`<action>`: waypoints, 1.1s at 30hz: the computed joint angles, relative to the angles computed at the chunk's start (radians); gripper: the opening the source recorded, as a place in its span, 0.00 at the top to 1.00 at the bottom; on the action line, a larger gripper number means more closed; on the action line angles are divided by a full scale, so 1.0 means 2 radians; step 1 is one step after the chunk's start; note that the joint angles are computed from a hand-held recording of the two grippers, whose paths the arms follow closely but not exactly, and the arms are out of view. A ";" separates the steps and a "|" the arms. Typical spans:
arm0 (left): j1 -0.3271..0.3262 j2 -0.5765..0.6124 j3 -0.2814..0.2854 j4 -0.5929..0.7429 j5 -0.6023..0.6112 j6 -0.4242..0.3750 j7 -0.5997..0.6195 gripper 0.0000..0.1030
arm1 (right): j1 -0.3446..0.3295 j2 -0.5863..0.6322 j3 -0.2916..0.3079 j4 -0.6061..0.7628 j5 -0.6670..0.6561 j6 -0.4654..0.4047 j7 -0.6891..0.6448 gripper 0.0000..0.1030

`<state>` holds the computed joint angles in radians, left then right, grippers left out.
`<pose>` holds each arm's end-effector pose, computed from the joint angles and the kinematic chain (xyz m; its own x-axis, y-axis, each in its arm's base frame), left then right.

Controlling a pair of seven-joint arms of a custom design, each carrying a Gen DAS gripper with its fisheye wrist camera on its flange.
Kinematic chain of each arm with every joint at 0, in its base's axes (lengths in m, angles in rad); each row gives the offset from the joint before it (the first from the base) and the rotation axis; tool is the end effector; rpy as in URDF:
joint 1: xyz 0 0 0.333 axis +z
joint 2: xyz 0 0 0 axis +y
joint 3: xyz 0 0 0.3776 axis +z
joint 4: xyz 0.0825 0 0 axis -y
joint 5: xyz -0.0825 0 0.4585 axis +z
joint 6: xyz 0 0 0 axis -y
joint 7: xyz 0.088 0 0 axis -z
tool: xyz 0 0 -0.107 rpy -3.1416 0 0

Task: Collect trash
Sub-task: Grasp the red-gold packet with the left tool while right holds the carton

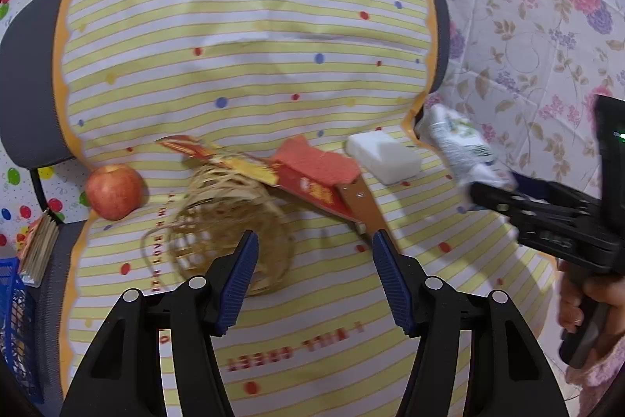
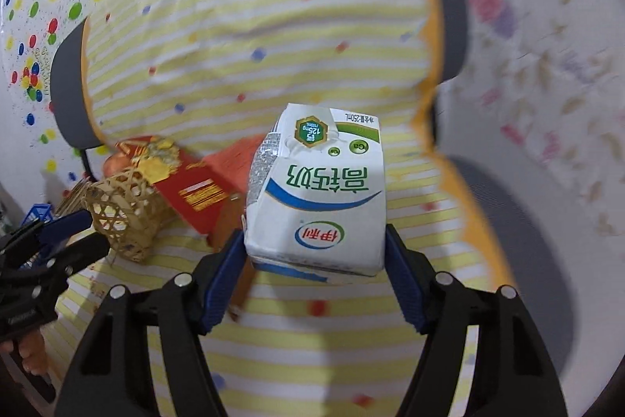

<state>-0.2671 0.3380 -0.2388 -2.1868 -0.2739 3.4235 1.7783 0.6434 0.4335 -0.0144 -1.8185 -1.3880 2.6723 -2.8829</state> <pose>0.6056 -0.2895 0.3389 -0.3872 -0.9189 0.0751 -0.6009 0.1898 -0.7764 0.5885 0.4660 0.3353 -0.0096 -0.9993 -0.0370 -0.6229 0.0349 -0.7815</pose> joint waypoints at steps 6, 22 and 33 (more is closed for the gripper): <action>-0.003 0.026 -0.015 0.039 0.003 -0.036 -0.017 0.56 | -0.001 -0.054 0.011 -0.062 -0.038 -0.043 0.035 0.33; -0.185 0.109 0.197 0.160 -0.021 -0.118 -0.166 0.76 | -0.021 -0.054 0.038 -0.080 -0.062 -0.043 0.066 0.33; -0.194 0.047 0.190 0.061 0.021 0.001 -0.106 1.00 | -0.007 -0.074 0.048 -0.097 -0.073 -0.066 0.086 0.33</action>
